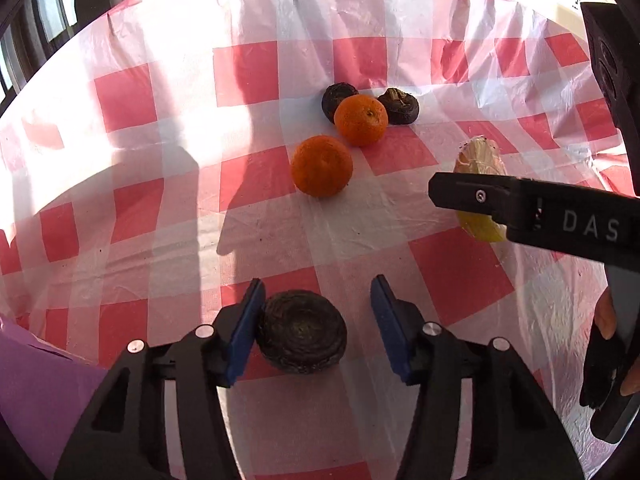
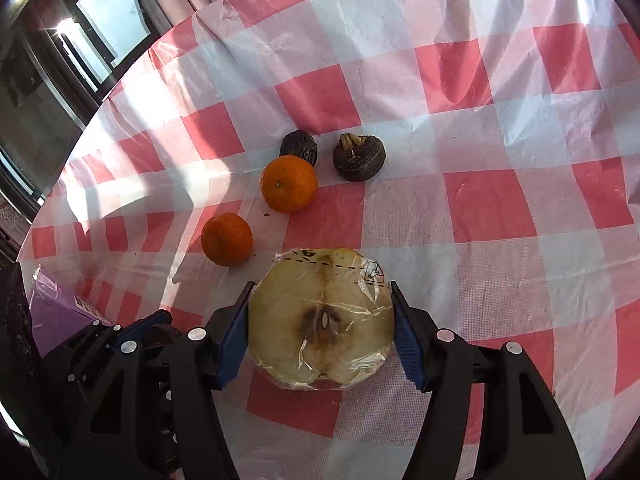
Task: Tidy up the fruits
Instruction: 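Grasp the wrapped halved pear with the right tool while the left tool grasps a dark round fruit, then carry the halved pear and dark fruit toward the white box with both tools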
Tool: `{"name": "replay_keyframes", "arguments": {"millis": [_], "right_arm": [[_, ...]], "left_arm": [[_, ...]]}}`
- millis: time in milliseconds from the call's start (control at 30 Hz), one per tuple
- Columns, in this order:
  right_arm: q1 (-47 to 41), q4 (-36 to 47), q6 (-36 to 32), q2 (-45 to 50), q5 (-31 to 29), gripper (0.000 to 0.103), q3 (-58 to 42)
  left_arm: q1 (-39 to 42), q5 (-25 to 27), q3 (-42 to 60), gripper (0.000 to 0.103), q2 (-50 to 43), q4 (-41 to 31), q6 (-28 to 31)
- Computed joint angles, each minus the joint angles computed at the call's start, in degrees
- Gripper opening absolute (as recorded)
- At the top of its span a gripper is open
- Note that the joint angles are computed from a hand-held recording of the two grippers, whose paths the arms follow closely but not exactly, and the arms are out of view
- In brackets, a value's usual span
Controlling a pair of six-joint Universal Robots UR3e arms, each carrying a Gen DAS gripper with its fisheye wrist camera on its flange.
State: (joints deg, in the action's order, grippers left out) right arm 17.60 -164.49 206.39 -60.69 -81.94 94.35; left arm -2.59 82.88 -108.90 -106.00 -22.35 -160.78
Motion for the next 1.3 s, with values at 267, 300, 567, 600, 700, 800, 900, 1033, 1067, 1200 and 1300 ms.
{"name": "replay_keyframes", "arguments": {"millis": [267,300,567,600,700,800,900,1033,1067,1200,1300], "right_arm": [[0.66,-1.98,1.05,-10.27,-1.05,0.062,14.08],[0.91,-2.08,1.26,-11.24,-1.27,0.062,15.35],[4.73,-0.35,6.33,-16.79,-5.21,0.062,20.44],[5.50,0.38,6.83,-17.44,-5.93,0.062,20.51],[8.12,3.14,8.82,-19.76,-8.40,0.062,20.55],[11.15,6.70,11.77,-21.87,-10.90,0.062,19.96],[14.66,10.54,14.72,-23.48,-13.44,0.062,18.78],[19.42,15.47,18.51,-23.98,-16.34,0.062,15.72],[20.62,16.68,19.59,-23.59,-16.98,0.062,14.48],[24.73,20.85,23.46,-21.64,-19.93,0.062,9.16],[27.10,23.72,24.45,-19.84,-22.47,0.062,3.80]], "left_arm": [[-1.18,-4.42,-8.93,0.038,10.63,-6.37,-3.84],[-0.53,-5.29,-10.85,0.038,12.83,-7.28,-4.04],[5.23,-10.80,-21.16,0.038,28.58,-17.00,1.53],[6.47,-11.87,-21.78,0.038,30.99,-19.53,2.99],[9.89,-14.91,-22.95,0.038,38.25,-27.43,8.46],[14.10,-18.39,-22.76,0.038,46.37,-37.81,14.35],[19.50,-22.22,-21.02,0.038,54.53,-50.01,20.80],[27.85,-27.22,-16.21,0.038,60.82,-66.04,32.92],[30.14,-28.39,-14.71,0.038,61.86,-69.97,36.09],[39.36,-32.79,-7.90,0.038,64.14,-85.22,48.34],[47.69,-35.71,-1.91,0.038,64.39,-97.67,58.54]]}}
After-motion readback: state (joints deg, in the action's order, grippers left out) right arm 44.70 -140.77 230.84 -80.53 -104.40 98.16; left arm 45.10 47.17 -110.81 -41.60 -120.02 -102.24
